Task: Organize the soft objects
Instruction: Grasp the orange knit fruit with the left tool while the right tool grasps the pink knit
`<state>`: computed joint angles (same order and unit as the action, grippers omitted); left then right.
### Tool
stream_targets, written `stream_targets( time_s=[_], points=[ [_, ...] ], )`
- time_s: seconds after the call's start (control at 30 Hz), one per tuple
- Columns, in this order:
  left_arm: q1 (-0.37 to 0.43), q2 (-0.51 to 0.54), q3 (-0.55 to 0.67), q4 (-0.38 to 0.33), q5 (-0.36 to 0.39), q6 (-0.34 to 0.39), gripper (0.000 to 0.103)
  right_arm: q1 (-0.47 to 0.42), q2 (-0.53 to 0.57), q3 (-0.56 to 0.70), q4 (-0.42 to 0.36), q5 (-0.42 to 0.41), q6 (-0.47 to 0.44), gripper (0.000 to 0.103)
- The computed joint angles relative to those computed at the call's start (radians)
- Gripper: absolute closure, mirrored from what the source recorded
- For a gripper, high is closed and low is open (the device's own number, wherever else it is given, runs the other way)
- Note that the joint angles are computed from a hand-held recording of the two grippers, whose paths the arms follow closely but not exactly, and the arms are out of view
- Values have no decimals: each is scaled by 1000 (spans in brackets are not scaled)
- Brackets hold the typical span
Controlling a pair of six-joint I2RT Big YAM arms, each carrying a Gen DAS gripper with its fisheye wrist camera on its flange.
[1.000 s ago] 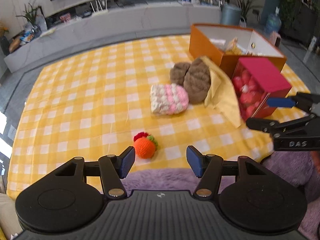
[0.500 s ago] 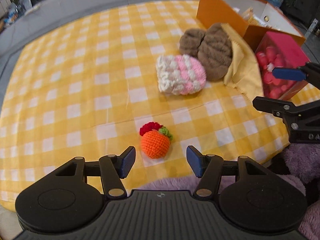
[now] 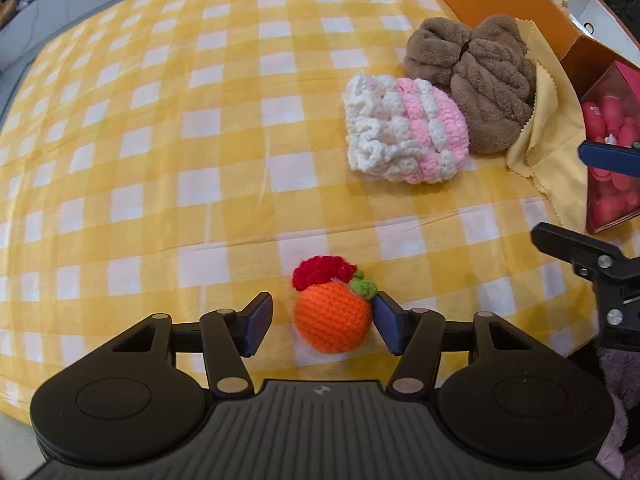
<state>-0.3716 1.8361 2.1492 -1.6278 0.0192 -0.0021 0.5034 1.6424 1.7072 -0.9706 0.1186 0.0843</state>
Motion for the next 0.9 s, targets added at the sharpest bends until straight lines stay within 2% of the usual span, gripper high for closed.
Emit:
stream_targets(
  time_s=[0.07,0.1,0.37,0.47,0.53,0.6,0.9],
  points=[
    [1,-4,-6,13,16,-4,52,-2,9,8,-3,-7,-9,22],
    [3,-7,-13,19,31,-8,55,-3,13,13,-5,-8,-15,22],
    [-2,-46,-66,91,11,-46,56,-16,63,73,-22,-35,-51,22],
    [10,-97,-137,182,22,-92,56,-17,87,105,-18,-37,-90,22],
    [8,-115,-161,207,-21,-137,56,-12,106,131,-15,-24,-138,22],
    [9,-96,-137,172,-48,-165,56,-9,130,163,-16,-21,-186,22],
    [20,-25,-52,58,12,-154,55,-5,266,330,-98,-49,-286,22]
  ],
)
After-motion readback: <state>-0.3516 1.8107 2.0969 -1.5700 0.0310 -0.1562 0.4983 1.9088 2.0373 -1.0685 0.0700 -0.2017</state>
